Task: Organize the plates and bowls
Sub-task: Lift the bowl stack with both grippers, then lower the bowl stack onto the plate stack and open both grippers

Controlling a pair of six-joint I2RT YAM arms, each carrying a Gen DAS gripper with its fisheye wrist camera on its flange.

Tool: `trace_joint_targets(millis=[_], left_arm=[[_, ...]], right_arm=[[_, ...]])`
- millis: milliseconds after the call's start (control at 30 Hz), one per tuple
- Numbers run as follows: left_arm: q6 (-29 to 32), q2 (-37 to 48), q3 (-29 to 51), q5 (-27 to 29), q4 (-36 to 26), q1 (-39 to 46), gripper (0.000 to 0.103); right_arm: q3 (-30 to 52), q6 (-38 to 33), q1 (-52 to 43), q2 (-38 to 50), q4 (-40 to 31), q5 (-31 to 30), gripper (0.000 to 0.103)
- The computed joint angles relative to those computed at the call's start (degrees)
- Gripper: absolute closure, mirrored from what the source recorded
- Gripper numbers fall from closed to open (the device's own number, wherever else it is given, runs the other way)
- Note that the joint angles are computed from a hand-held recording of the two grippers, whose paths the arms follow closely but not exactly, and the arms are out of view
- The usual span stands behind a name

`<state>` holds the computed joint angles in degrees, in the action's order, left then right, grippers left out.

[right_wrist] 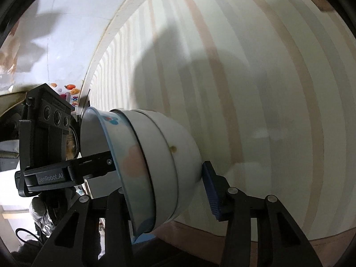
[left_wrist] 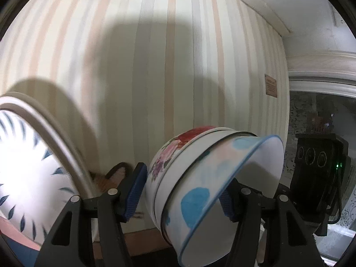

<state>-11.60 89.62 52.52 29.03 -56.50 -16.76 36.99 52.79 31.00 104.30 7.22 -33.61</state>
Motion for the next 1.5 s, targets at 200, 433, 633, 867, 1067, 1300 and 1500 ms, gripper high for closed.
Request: trace_joint_targets(millis=[200,433,633,867,1067,1300,1500], left_arm=[[9.9,-3.8,4.3,-1.0,-9.6,8.3,0.046],[26.0,-4.1,7.5,-3.4,-18.7,24.1,0.046],[36.5,-1.3,7.9,-7.6,-20.5,37.2,0.046],[41.7,3.9,8.5,-10.5,-18.6,45.9,0.046],[42.9,6.1,8.4,-10.6,-17.4,47.4,0.046],[42.5,6.7,7.6,-10.3,-16.3,46.1,0.046],[42.9,7.0,7.9,-10.4,-16.2,45.8,0.046]], right_arm=[[7.0,3.0,4.7,-1.6,-5.5,3.0,0.055],[18.6,7.8,12.5,2.0,-9.5,7.4,0.056],[26.9,10.5,18.6,8.8,-9.4,8.2,0.056],[39.8,10.4,23.0,19.4,-12.7,8.1,0.056],[48.0,9.6,24.2,25.4,-17.0,8.2,0.056],[48.9,9.5,24.4,26.0,-18.8,9.1,0.056],[49.8,10.2,24.5,26.5,-19.5,9.6,0.056]])
